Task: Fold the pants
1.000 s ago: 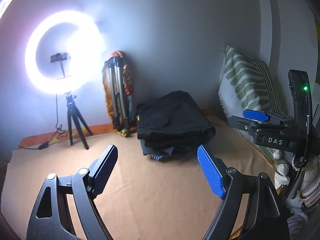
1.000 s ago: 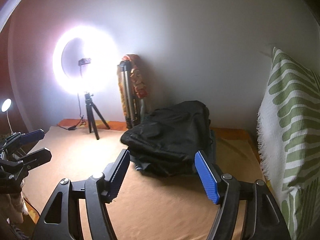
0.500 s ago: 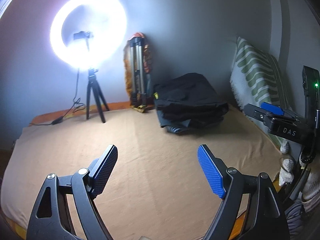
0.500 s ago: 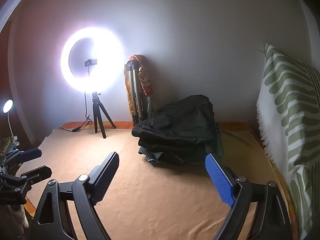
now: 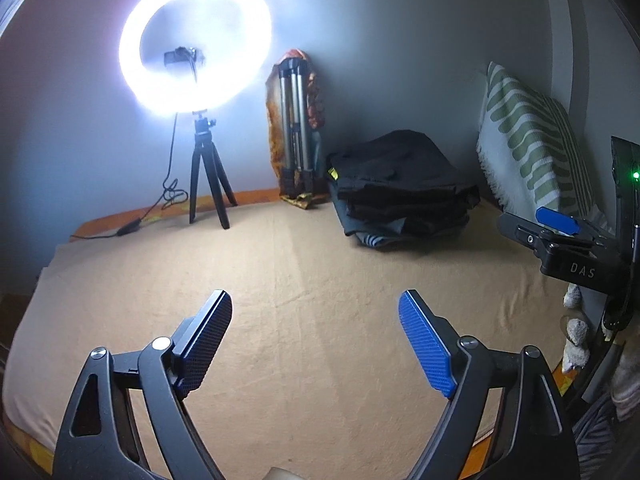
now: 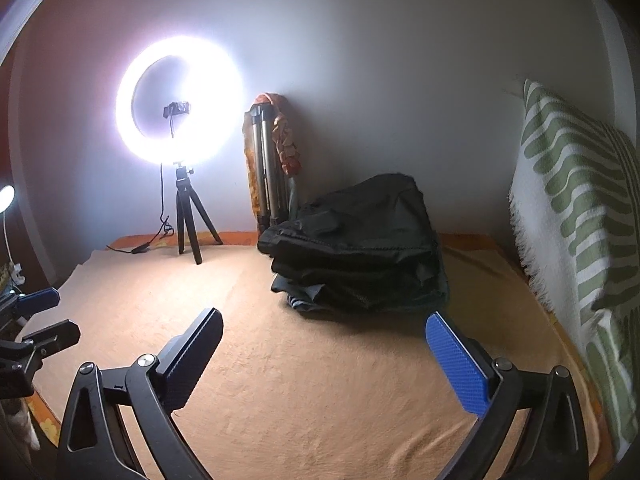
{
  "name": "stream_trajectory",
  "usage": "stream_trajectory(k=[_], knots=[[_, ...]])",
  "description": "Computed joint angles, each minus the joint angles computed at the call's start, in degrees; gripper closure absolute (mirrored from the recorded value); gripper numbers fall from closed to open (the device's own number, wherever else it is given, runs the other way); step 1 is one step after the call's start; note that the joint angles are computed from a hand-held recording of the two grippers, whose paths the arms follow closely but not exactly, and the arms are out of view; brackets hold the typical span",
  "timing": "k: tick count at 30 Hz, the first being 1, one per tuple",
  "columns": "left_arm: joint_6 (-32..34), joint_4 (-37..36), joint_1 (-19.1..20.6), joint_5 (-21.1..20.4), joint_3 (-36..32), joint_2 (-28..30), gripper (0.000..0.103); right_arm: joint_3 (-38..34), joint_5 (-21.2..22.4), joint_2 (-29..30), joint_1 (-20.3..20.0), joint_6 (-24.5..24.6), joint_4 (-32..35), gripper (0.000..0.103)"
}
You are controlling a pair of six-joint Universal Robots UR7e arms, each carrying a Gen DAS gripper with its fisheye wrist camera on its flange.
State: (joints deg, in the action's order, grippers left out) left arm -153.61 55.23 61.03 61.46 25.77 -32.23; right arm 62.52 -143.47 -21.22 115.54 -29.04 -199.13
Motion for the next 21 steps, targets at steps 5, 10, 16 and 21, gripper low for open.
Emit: stream_trajectory(k=[5,10,16,21], knots=[[-0.10,-0.36,0.36,-0.11,-0.10,0.38,0.017,-0.07,0.75,0.11,-0.73,2.60,2.09,0.000],[-1.50,1.39,0.49,-0.32,-2.59,1.99,0.017,-0.59,1.02,0.50,-0.84,2.83,3.08,0.000],[-4.10,3.87,0.73,-0.42,-5.06,3.55,0.017,-0.45,1.13,0.54,-0.75,2.46,3.37,0.000],[-4.86,4.19,0.80,-0.75,-4.85,3.55,0.017,-0.21,1.17,0.34,-0.69,3.07,2.65,0.000]])
